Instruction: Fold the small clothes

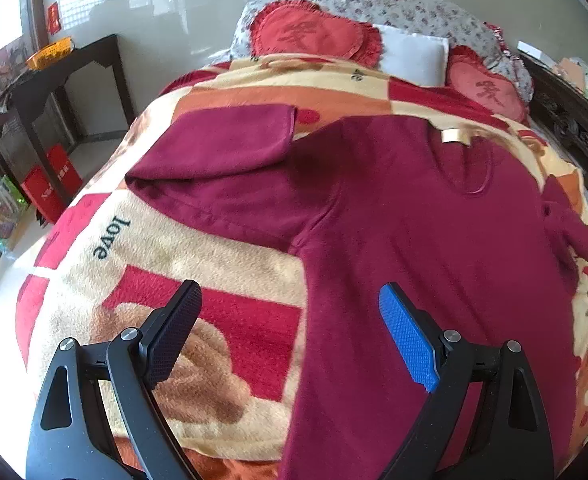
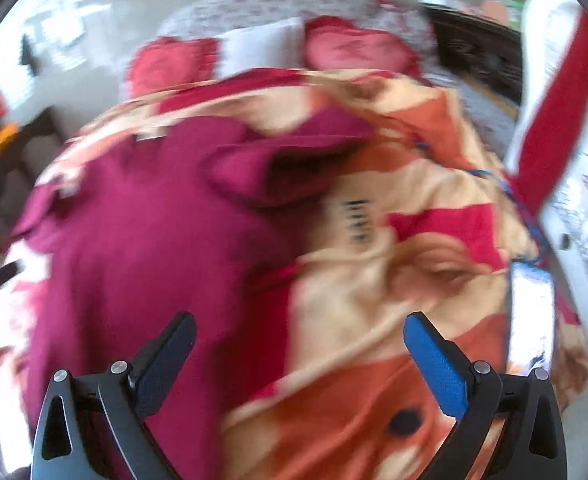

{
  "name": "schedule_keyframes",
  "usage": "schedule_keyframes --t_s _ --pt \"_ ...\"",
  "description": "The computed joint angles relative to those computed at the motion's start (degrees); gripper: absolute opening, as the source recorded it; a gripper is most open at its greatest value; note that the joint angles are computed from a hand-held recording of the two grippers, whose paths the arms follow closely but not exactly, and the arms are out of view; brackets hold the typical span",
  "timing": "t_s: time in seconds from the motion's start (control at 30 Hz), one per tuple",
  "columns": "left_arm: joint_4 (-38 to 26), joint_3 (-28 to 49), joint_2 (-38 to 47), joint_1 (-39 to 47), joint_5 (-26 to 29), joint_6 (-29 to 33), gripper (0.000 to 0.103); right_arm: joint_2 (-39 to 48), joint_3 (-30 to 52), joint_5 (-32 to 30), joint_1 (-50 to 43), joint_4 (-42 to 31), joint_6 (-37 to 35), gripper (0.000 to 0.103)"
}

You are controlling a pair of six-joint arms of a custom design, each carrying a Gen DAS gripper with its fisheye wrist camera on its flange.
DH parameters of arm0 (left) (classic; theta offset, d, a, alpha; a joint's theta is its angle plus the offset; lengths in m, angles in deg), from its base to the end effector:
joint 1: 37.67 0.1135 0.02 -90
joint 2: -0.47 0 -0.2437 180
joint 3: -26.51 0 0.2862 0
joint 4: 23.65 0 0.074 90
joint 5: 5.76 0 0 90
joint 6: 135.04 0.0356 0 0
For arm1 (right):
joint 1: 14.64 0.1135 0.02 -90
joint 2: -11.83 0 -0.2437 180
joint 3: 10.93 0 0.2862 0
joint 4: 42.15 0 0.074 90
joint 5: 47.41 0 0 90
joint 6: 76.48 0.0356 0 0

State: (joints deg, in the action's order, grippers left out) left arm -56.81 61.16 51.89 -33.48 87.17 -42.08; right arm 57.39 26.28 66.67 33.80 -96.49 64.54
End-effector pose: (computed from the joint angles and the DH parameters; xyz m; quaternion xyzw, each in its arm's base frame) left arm 0.2121 0.0137 0.1376 -0.0013 0.9392 -0.0026 0.3433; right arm 0.1312 0.1261 0.1513 0.0706 0.9490 0.0451 0.3039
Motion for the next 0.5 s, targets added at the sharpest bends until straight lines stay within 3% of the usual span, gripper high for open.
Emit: schedule_keyframes --t_s 0.13,0.3,0.5 --pt "-2.9 0.4 -2.7 -1.0 0.6 0.2 0.091 4.3 7.1 1.4 11.0 -2.1 5.1 0.103" --pt "-5.4 0.6 -5.7 -1.4 0.9 0.4 0.091 13.3 17.7 1.8 17.8 -1.7 5.3 0.103" --pt "-7.0 1.2 -7.4 -0.6 1.8 0.4 0.091 17.2 23.3 -4.0 17.5 7.7 2.6 0.103"
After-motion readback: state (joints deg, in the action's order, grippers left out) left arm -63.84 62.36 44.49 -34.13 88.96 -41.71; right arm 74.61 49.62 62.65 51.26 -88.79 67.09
